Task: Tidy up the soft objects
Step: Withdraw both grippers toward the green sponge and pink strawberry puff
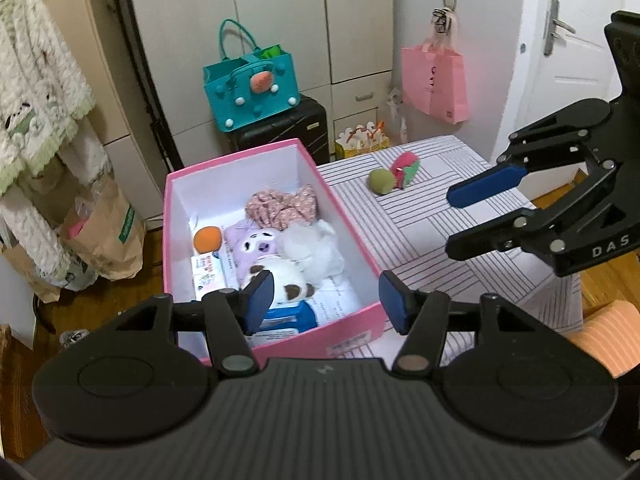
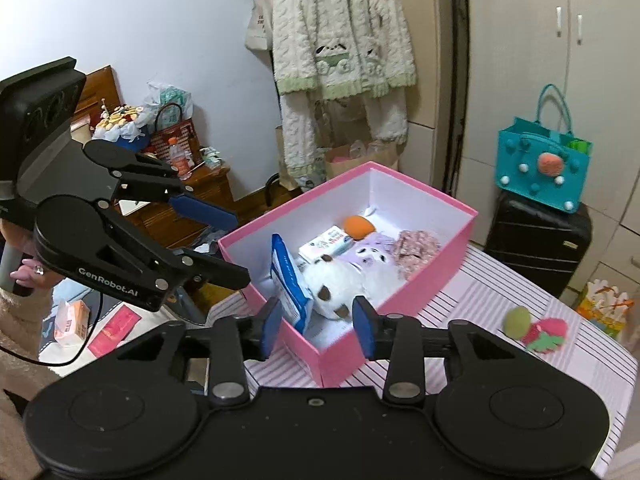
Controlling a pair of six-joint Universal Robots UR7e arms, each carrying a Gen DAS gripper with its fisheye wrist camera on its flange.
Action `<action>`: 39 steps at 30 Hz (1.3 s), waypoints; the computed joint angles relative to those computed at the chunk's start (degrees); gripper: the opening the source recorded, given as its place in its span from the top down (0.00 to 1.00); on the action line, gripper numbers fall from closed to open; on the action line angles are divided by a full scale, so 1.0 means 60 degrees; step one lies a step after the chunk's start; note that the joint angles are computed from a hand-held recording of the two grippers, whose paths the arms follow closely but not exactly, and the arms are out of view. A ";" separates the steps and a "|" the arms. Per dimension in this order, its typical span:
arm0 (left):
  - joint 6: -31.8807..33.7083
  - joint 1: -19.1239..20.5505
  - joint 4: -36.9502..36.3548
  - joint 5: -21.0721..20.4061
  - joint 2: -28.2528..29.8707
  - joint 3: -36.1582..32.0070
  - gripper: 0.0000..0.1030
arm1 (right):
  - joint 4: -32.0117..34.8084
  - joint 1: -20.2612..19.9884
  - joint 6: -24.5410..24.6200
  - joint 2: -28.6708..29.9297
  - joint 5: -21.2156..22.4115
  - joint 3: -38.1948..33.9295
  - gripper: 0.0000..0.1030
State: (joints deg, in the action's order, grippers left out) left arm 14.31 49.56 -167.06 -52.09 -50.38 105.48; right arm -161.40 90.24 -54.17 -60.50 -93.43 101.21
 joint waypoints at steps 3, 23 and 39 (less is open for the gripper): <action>0.0002 -0.0153 0.0055 -0.0059 0.0038 0.0049 0.42 | -0.0185 -0.0105 -0.0027 -0.0352 0.0002 0.0351 0.50; 0.0062 -0.0310 -0.0030 -0.1257 0.1977 -0.1573 0.36 | -0.1463 -0.1403 -0.0452 -0.1175 0.0349 0.0955 0.31; -0.0579 0.0144 -0.1868 -0.1097 0.4718 -0.3891 0.32 | -0.3004 -0.2845 -0.1350 0.0373 0.1971 -0.0699 0.17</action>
